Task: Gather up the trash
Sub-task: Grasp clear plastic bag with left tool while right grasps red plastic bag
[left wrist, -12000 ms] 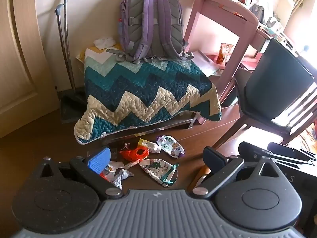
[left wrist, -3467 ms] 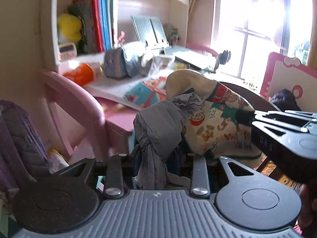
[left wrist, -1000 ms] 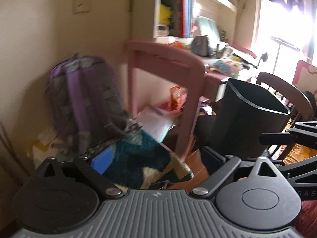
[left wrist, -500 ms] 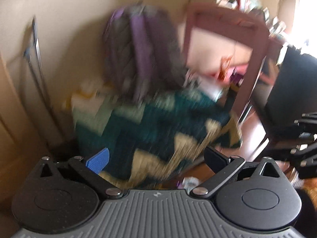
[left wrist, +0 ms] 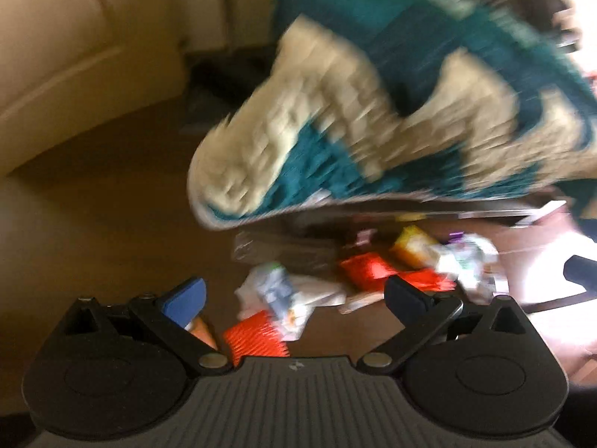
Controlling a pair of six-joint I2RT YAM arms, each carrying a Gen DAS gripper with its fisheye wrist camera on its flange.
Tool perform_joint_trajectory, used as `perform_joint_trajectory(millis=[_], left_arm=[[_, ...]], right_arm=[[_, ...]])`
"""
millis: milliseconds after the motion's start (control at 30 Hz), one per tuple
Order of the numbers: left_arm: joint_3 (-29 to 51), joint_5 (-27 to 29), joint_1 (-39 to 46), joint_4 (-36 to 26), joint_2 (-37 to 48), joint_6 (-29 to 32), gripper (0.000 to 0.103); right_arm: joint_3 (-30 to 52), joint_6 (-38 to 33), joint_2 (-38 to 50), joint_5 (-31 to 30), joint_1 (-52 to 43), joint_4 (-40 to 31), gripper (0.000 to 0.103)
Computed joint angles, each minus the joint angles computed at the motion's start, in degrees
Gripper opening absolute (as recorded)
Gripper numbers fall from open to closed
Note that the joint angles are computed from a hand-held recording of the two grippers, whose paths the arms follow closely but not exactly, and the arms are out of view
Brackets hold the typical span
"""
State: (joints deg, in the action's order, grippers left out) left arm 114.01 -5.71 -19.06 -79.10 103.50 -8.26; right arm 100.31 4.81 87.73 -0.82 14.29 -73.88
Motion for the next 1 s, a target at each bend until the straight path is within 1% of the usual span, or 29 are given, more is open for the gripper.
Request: perform_joint_trajectory(millis=[33, 167, 300, 400, 533, 700, 767, 900, 967, 1000], left_arm=[[-1.34, -0.95, -0.19, 0.46, 1.16, -2.02, 0.102], [-4.34, -0.99, 0.25, 2.8, 6.28, -8.39, 0.102], [-6.07, 0.73, 2.62, 5.3, 12.71, -14.48, 0.102], [-7.93, 2.94, 4.5, 8.71, 16.6, -16.7, 0.102], [-9.43, 3.19, 5.29, 12.0, 22.08, -20.13, 0.102], [-10.6, 3.83, 6.16, 16.05, 26.68, -22.08, 0.102], [-9.78, 4.28, 6.41, 16.43, 28.8, -22.25, 0.102], [-10.08, 3.94, 6.59, 18.47, 31.45, -20.66, 0.101], [-10.39, 4.38, 6.83, 19.31, 32.31, -20.38, 0.097], [-10.36, 4.7, 6.96, 19.63, 32.8, -20.34, 0.093]], right_arm=[[-2.42, -1.02, 0.9, -0.54, 0.13, 2.11, 0.058], [-9.85, -5.41, 5.1, -1.94, 1.14, 9.55, 0.058], [-14.27, -10.11, 10.9, -2.72, 3.14, 16.06, 0.057], [-16.54, -15.01, 15.69, -2.62, 4.27, 20.45, 0.057], [-19.14, -19.5, 22.97, -1.88, 4.71, 27.75, 0.057], [-19.59, -24.19, 30.87, -2.31, 4.24, 34.36, 0.057], [-19.81, -25.27, 33.25, -1.66, 4.28, 36.97, 0.057], [-18.68, -23.27, 37.34, -0.61, 4.35, 38.15, 0.057], [-19.18, -22.19, 37.98, 0.38, 4.58, 39.09, 0.057], [-19.38, -21.84, 38.11, 0.42, 4.61, 39.34, 0.057]])
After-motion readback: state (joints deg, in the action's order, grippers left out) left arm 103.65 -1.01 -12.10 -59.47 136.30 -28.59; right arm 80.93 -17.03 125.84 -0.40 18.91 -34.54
